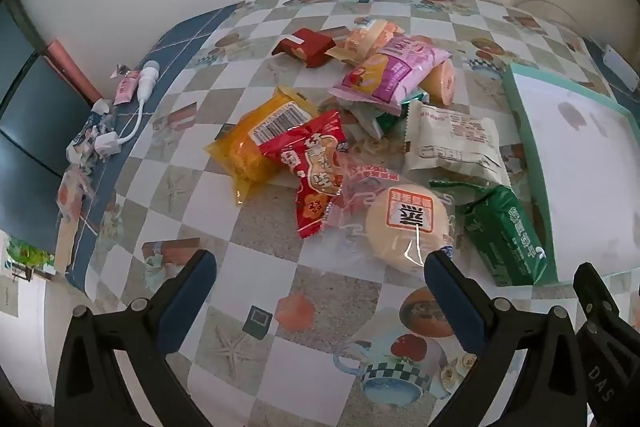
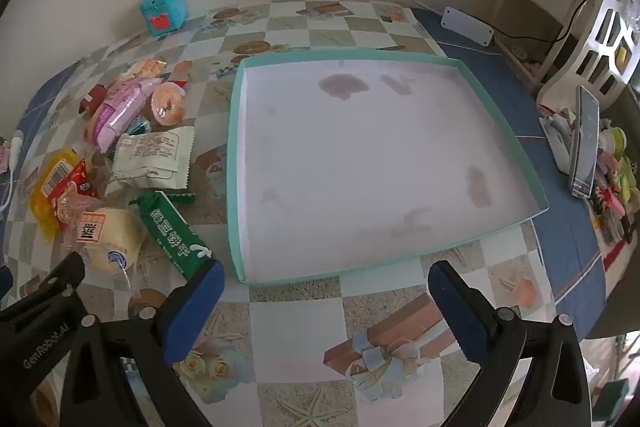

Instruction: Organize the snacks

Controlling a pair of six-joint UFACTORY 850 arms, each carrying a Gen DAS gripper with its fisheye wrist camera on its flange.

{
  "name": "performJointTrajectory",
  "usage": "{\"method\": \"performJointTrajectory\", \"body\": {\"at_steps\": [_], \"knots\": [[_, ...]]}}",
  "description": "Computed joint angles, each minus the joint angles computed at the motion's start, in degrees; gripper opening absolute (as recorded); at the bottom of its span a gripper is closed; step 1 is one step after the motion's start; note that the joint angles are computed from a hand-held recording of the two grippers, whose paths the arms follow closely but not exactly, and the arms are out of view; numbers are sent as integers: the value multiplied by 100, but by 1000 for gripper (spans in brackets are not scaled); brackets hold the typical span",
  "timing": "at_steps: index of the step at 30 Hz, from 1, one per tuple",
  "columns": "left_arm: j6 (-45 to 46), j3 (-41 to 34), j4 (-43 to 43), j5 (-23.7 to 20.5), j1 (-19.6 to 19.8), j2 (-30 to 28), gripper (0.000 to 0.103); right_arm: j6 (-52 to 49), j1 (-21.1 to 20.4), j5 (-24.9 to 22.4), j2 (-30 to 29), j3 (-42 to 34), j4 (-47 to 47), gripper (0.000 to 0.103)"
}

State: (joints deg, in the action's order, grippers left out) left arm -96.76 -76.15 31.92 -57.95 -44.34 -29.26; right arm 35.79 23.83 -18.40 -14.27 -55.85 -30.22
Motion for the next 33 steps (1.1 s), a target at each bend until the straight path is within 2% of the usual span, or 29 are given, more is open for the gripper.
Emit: {"method": "performJointTrajectory", "body": {"at_steps": [2,4,11,12,16,33], "knots": [[49,-15,-26,-22,8,-12,103,9,-9,-29,5,1,26,103],[73,-30,-44,-53,20,-21,103,404,26,25,79,63,-357,103],[93,-223,-50,-71,-7,-144,103,206,-10,68,-8,9,-144,103],[46,-38,14,92,2,-41,103,279,-12,91,43,58,-244,103],[55,23,-14,180,19,-7,103,315,-15,88,52,68,-271,103],[16,79,-88,231,56,10,103,243,-14,51,45,51,-210,103]]}}
